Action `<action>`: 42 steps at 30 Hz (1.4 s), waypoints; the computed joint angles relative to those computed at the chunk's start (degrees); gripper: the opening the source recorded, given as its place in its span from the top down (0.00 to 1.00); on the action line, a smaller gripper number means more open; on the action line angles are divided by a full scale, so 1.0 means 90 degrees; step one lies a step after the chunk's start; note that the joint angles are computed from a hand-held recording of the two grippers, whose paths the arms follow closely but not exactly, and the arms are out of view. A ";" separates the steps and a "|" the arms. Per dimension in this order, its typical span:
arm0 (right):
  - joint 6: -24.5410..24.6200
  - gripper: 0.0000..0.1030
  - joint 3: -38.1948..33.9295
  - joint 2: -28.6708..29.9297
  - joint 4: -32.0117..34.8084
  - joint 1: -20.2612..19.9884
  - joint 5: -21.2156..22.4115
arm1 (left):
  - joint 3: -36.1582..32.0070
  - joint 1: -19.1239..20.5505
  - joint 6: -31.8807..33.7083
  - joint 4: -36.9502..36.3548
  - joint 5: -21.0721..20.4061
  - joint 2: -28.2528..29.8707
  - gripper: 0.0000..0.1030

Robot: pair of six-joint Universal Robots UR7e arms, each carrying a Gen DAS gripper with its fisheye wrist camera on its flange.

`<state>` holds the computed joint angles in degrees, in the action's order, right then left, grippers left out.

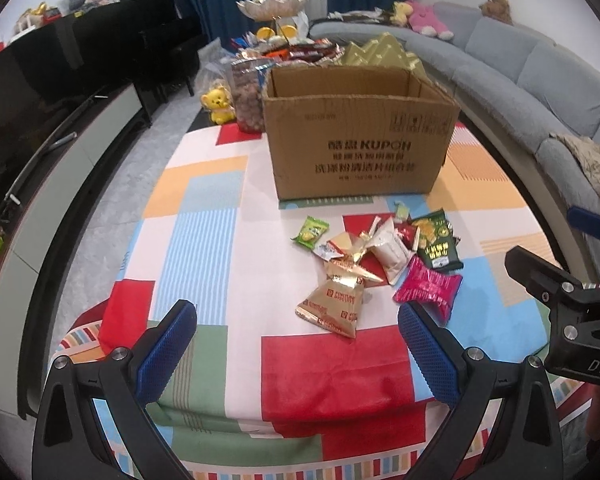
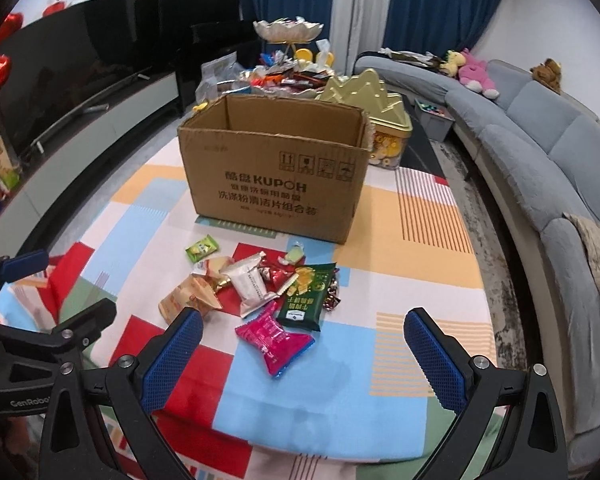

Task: Organize snacks
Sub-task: 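Move both tools down toward the snack pile in front of the box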

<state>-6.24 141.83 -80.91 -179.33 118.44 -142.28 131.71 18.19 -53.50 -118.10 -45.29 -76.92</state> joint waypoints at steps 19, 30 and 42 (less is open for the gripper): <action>-0.0711 0.19 -0.0129 0.0309 0.0490 -0.0617 0.0384 | -0.0021 0.0557 0.0874 -0.0720 -0.0422 0.0687 0.03; -0.0895 0.24 -0.0094 0.0451 0.0705 -0.0944 0.0585 | -0.0089 0.0913 0.1469 -0.1255 -0.0551 0.1118 0.07; -0.1150 0.38 -0.0087 0.0628 0.0647 -0.1298 0.0842 | -0.0118 0.1179 0.2116 -0.1985 -0.0630 0.1585 0.15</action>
